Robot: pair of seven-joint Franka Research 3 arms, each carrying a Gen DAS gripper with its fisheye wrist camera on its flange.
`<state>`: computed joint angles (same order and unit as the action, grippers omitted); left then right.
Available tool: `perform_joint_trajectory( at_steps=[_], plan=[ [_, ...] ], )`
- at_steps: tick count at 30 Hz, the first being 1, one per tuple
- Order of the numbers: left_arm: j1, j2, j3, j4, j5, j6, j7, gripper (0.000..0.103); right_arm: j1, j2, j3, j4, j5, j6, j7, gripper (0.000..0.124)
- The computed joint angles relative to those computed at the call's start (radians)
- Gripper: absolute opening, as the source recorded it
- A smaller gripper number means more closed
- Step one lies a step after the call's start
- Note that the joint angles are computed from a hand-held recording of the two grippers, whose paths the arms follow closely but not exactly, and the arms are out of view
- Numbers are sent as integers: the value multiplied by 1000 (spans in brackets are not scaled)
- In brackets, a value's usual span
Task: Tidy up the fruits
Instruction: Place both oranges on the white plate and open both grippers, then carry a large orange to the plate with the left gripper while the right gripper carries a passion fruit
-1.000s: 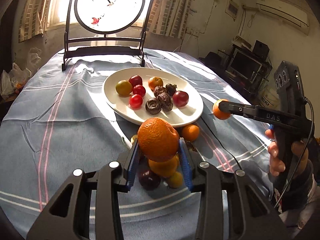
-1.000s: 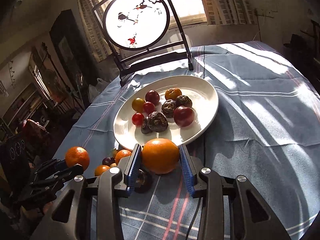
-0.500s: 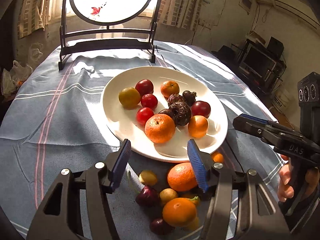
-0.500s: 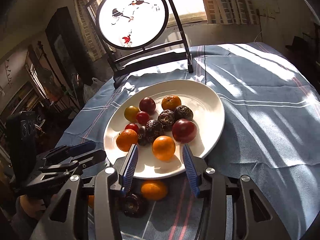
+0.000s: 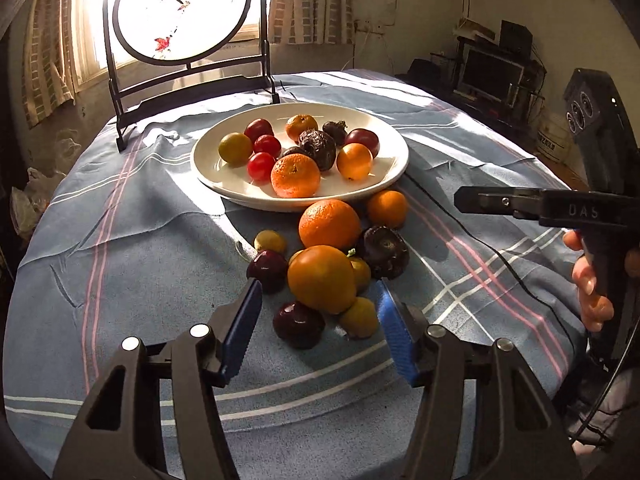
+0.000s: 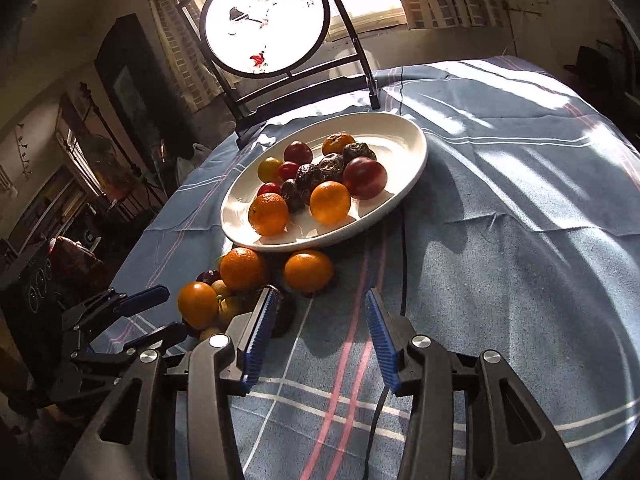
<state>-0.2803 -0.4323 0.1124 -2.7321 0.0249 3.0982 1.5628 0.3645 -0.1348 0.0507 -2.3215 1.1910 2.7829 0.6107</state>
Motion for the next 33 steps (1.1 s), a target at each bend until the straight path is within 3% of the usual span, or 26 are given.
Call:
perform_joint_trajectory(
  at_steps=[2, 4, 9, 13, 16, 18, 22, 28, 33],
  plan=[
    [-10, 32, 9, 19, -15, 1, -8, 50, 3, -4, 3, -5, -2, 3, -4, 47],
    [-65, 59, 55, 39, -64, -16, 27, 38, 4, -5, 5, -8, -12, 4, 1, 47],
    [-60, 23, 53, 4, -86, 34, 20, 38, 9, 11, 18, -7, -104, -13, 63, 47],
    [-73, -75, 86, -54, -78, 61, 3, 38, 28, 37, 48, 6, -215, 15, 120, 47],
    [-71, -141, 104, -88, -56, 50, -9, 38, 31, 76, 77, 19, -412, 77, 276, 46],
    [-69, -172, 112, -106, -45, 41, -15, 38, 27, 104, 80, 39, -539, 75, 387, 46],
    [-58, -198, 119, -125, -32, 38, -26, 38, 36, 132, 83, 64, -631, 81, 442, 46],
    [-75, -204, 152, -131, -33, 45, -30, 38, 35, 146, 84, 78, -636, 70, 456, 42],
    [-78, -199, 157, -124, -28, 51, -33, 38, 52, 73, 71, 24, -386, 104, 249, 42]
  ],
)
